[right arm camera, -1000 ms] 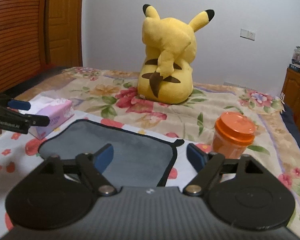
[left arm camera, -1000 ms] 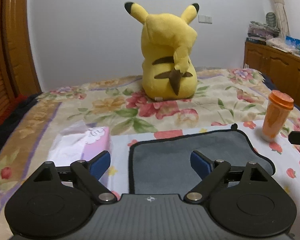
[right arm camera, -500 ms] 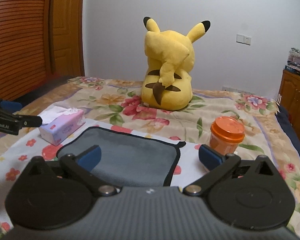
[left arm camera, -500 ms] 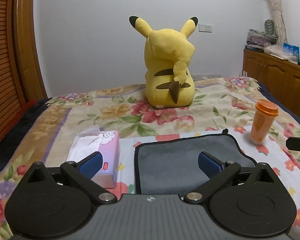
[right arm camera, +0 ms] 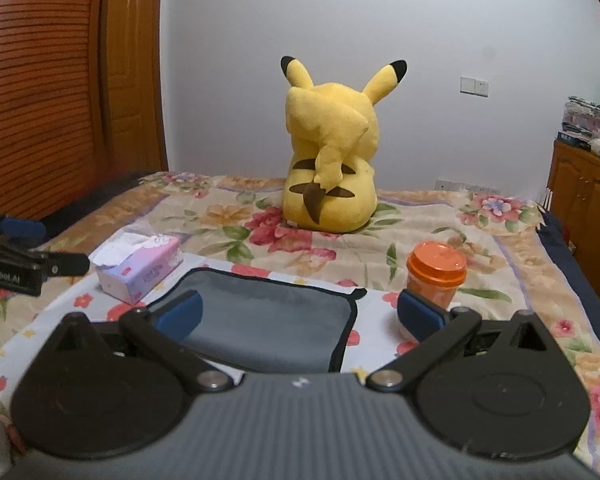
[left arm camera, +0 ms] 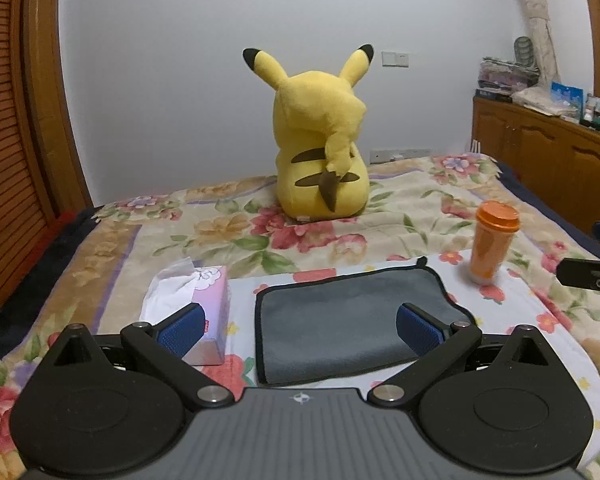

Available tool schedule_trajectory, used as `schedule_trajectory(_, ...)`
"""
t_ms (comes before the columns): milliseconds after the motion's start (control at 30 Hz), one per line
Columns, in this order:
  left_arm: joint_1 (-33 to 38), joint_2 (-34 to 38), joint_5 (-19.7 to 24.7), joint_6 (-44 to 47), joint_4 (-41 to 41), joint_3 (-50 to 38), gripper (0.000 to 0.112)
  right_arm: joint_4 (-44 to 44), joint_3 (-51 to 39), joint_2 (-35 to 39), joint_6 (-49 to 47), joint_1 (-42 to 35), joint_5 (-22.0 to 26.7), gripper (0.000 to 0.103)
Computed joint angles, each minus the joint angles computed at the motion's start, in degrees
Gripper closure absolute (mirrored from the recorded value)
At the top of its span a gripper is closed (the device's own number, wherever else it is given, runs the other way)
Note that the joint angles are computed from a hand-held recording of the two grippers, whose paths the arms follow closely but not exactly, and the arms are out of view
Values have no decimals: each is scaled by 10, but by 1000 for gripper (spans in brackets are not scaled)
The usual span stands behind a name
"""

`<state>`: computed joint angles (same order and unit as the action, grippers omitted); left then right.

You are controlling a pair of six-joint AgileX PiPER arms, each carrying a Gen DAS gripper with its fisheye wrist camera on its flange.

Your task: Fold towel

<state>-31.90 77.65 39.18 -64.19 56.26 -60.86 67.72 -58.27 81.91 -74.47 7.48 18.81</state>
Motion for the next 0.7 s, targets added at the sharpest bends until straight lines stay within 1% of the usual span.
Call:
schedule_trajectory(133, -29, -17, 22, -16, -5, 1, 9, -28, 8, -24, 36, -6, 8, 0)
schedule_trajectory(300, -71, -35, 67, -21, 4, -5, 9, -71, 19, -56, 91, -7, 15, 0)
schedule_trajectory(567, -142, -66, 135, -45, 23, 6, 9, -88, 49, -100, 112, -10, 21, 0)
schedule_trajectory(700, -174, -74, 153, -79, 32, 20, 9, -81, 68, -116, 107, -10, 19, 0)
